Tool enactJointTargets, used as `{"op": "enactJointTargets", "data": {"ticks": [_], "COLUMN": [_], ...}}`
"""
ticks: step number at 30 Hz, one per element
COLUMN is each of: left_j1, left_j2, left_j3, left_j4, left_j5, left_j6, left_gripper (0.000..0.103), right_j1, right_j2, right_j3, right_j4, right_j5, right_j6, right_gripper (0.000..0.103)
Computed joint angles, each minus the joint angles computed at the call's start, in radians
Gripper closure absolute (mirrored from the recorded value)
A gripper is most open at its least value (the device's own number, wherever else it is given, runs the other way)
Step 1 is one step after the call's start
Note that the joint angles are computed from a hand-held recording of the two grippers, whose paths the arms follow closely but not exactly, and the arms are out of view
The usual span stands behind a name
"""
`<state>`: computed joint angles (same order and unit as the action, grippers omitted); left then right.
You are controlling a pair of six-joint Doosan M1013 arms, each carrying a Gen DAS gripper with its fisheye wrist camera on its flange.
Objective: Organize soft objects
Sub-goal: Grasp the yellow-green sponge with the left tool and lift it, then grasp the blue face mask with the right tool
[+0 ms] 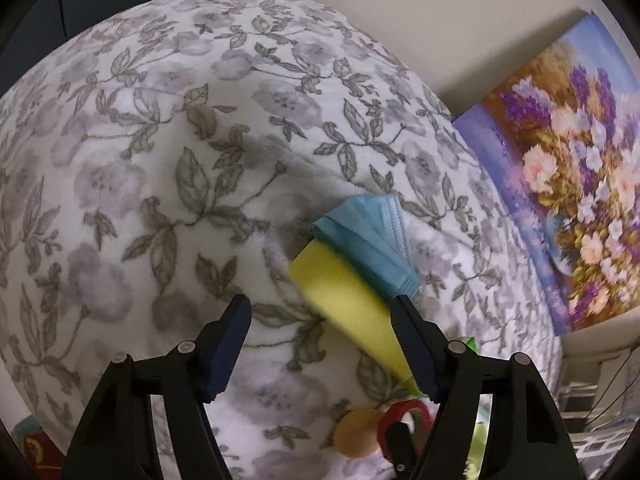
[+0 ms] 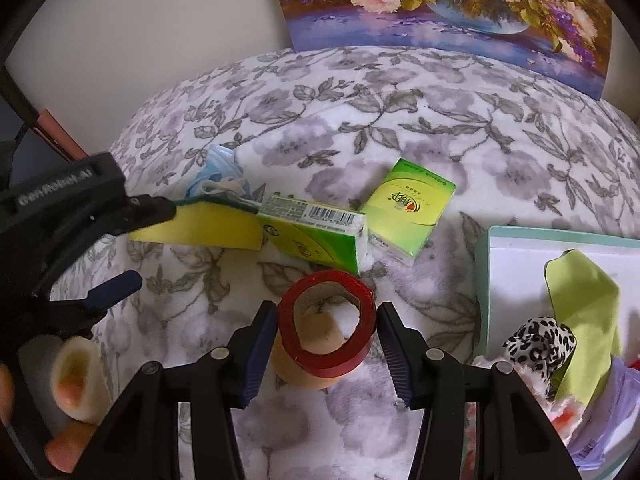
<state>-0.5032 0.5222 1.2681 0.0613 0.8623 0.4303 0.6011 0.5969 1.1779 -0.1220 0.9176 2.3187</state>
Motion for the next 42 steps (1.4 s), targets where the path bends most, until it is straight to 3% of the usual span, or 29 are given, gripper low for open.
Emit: {"op": "enactJointTargets", "data": {"ticks": [6,9,13,18,23,28,42], "left_j1": [0.003,0.007,0.019,0.014,-0.005,-0.007,-0.009], "left_j2": [0.008,0.014,0.005,-0.013,-0.025,-0.047,-0.101], "left_j3": [0.002,0.006,0.048,0.067,0.05,0.067,0.147], "left_j4": [-0.028,-0.063,-0.16,-0.125,0.012,-0.013,-0.132], "left_j5": [-0.008,-0.008,-0.083,-0.117,-0.068,-0.076,-0.098], "left_j6": [0.002,0.022,0.053,0.049,0.033,0.105,0.216], "left_gripper": [0.03,0.047,0.053,0.06,0.062,0.067,0.068], "right_j1": [0.002,0.002,0.002,0.003,0.005,0.005,0.003], "right_j2": [0.005,0.006,0.012,0.01,0.003,0.0,-0.02], "right_j3": [-0.006,-0.008,-0.013,-0.012,-0.01,-0.011,0.02], "right_j4": [0.001,0.001,0.01,0.001,-0.017,-0.018,0.01], "right_j5": [0.01,0.018,0.032,0.035,0.042,0.062,0.096], "right_j6": [-0.012,-0.018,-0.029,-0.024,-0.01,-0.01,-0.012], "right_gripper": [0.049,0.049,0.049,0.049,0.049,0.049,0.048]}}
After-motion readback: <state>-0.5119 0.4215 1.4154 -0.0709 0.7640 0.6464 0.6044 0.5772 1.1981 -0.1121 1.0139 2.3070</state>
